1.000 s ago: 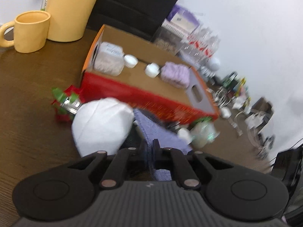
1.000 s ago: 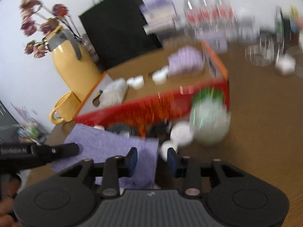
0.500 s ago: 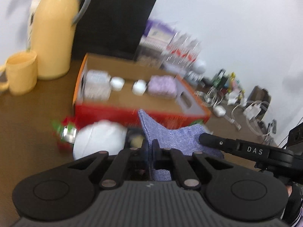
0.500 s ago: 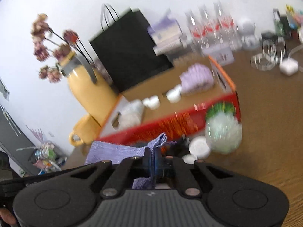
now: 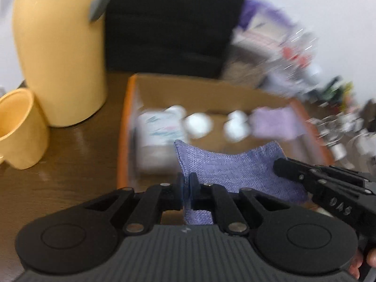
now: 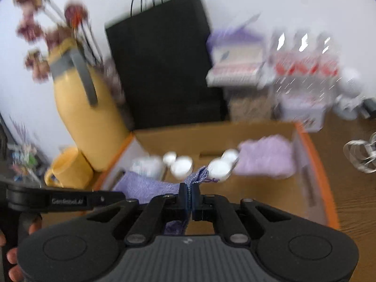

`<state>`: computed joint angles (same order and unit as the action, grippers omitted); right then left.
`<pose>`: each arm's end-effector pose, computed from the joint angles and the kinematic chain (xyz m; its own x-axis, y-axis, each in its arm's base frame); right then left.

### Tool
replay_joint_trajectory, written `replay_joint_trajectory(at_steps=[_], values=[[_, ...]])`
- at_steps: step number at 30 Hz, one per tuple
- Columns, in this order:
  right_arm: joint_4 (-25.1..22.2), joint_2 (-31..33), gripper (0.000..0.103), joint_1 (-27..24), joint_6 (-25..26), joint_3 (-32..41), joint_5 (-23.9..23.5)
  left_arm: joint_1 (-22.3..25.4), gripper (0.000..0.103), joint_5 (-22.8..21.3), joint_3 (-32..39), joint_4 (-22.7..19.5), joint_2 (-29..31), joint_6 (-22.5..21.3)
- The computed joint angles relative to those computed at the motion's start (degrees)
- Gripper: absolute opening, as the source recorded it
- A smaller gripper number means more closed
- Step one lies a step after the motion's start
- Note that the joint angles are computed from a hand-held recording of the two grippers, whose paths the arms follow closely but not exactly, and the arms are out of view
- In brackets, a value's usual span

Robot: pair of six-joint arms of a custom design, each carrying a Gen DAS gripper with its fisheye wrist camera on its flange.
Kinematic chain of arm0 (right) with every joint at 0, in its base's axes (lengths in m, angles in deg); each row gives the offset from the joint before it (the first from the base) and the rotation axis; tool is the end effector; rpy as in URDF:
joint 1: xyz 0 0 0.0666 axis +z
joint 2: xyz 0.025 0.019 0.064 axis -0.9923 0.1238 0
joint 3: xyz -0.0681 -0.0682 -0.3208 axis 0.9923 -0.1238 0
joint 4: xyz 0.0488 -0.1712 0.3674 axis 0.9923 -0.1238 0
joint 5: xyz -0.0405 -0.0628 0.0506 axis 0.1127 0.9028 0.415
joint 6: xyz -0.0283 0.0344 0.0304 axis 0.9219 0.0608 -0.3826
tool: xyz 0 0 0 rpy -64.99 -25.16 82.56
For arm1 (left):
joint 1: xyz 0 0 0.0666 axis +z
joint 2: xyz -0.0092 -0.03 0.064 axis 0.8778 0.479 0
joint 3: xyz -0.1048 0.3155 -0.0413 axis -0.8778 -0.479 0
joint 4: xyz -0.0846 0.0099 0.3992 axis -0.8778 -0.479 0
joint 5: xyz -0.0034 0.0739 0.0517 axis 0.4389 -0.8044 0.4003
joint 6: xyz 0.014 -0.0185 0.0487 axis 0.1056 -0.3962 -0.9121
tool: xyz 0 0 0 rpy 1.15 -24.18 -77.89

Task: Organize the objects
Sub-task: 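Carry the purple cloth into the cardboard box with both tools and open, then withdraw both tools back toward the pile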

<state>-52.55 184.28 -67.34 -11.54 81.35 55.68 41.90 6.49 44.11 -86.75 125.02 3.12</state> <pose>0.5754 0.1657 0.4506 -0.6924 -0.0002 -0.7215 -0.2583 0.9338 0.2476 0.5902 -0.2098 0.4450 -0.8321 -0.0373 -0.5534 0.0865 0.9768 -0.1958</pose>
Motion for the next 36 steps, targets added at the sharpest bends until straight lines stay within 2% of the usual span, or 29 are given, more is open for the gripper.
replay_joint_trajectory(at_steps=[3,4,6,7,8,11,13,15,18,19,23,25,27,29,31,33,36], values=[[-2.61,4.49,0.003,2.25,2.37,3.08,2.72,0.54,0.011,-1.31,-3.05,1.11,-1.1,-0.47],[-2.66,5.03,0.003,2.73,2.59,3.11,3.34,0.45,0.013,-1.72,-5.15,2.64,-2.42,-1.48],[-3.97,6.38,0.009,3.25,2.39,4.07,3.66,0.17,0.022,-3.1,-6.69,3.7,-3.71,-1.85],[-5.32,6.97,0.009,3.36,2.32,4.79,3.07,-0.15,0.029,-3.49,-7.98,4.58,-4.95,-2.36],[-5.56,6.77,0.009,3.31,2.3,4.45,2.48,-0.33,0.036,-3.4,-8.76,5.18,-5.78,-3.26],[-5.54,5.85,0.013,3.21,2.04,3.92,3.26,-1.06,0.042,-4.33,-10.21,5.87,-8.37,-4.71],[-6.56,5.24,0.03,2.66,1.24,4.49,2.38,-1.28,0.047,-4.89,-11.63,7.36,-10.51,-4.19],[-5.44,2.75,0.04,2.22,0.62,2.96,2.09,-1.62,0.049,-6.31,-12.87,8.51,-12.79,-4.13],[-3.9,-0.87,0.041,1.84,0.73,1.1,2.76,-2.22,0.056,-7.84,-15.42,9.93,-17.04,-3.95],[-3.37,-2.24,0.042,1.66,0.73,0.44,2.77,-2.5,0.061,-8.07,-16.34,10.42,-18.38,-3.88],[-0.83,-9.51,0.046,1.52,0.72,-4.85,3.29,-4.67,0.073,-10.16,-23.78,14.1,-26.26,-3.75],[1.45,-15.13,0.057,1.65,0.45,-10.5,3.0,-6.22,0.077,-10.88,-28.97,16.19,-31.19,-3.25],[4.12,-21.31,0.058,2.12,1.07,-17.0,3.41,-8.15,0.08,-12.33,-34.05,17.6,-35.88,-2.24],[6.99,-27.73,0.06,3.16,1.68,-23.94,5.22,-11.11,0.088,-15.91,-40.84,20.21,-41.78,-1.08],[11.11,-35.51,0.073,4.77,2.76,-32.39,7.91,-15.79,0.098,-22.33,-48.72,23.66,-48.17,-0.22],[15.0,-43.87,0.084,6.85,4.72,-41.31,11.07,-20.45,0.1,-26.47,-54.9,25.08,-53.43,0.44],[12.84,-53.08,0.086,9.64,5.15,-49.05,14.13,-26.36,0.1,-30.08,-59.75,23.38,-58.27,2.25]])
